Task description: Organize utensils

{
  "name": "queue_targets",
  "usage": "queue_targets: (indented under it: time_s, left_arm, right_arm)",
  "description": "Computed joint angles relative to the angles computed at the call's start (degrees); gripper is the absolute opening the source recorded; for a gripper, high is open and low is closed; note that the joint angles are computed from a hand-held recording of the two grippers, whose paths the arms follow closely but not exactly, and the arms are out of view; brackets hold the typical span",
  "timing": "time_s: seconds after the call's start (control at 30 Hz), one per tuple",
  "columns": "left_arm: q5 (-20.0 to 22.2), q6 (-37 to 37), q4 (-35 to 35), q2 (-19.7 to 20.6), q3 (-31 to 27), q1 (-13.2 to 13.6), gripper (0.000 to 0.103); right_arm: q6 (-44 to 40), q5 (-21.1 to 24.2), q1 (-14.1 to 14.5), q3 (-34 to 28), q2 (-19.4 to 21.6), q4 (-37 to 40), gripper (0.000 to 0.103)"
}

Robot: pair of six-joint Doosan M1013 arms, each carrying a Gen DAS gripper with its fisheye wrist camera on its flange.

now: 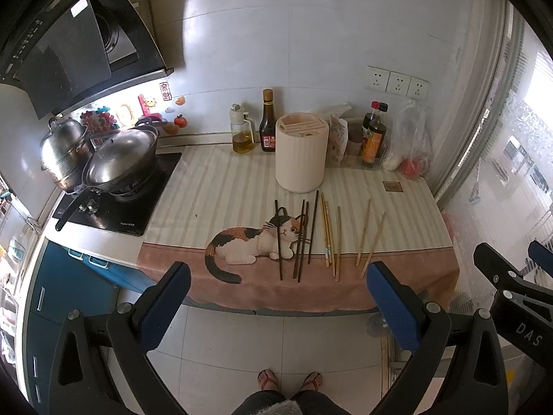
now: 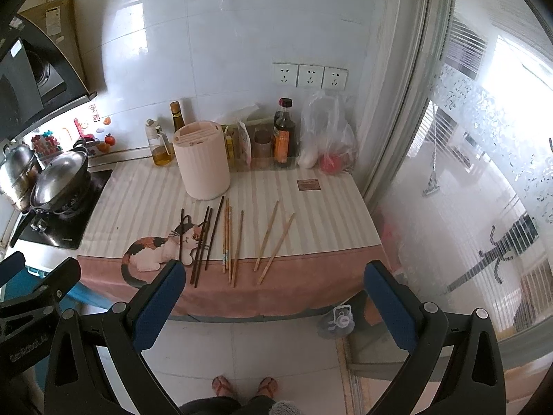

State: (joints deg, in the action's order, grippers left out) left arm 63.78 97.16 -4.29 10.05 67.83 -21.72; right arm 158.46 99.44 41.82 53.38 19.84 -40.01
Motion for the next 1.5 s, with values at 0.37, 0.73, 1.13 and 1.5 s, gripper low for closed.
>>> queue_targets:
  time_s: [0.37,0.73,1.13,1.5]
  left_arm:
    - [0.0,-0.3,0.2,-0.3,0.2,-0.1,0.103]
    - [0.0,-0.1,0.1,-0.4,0.2,0.1,0.103]
    - [0.4,-0.2,-0.1,0.1,-1.1,0.1,0.103]
    - [-0.1,-0.5,0.0,0.3,-1.0,-0.1,0.103]
  right_arm:
    - [-0.2,0.0,0.8,-0.2,0.1,-1.1,0.103]
    - [-0.6,0.3,0.9,-0.8,0.5,-1.4,0.103]
    - [-1.1,0.8,0.9,-1.6,0.8,-1.9,0.103]
    - [-1.2,0.8,0.7,-2.0,0.9,-1.6,0.103]
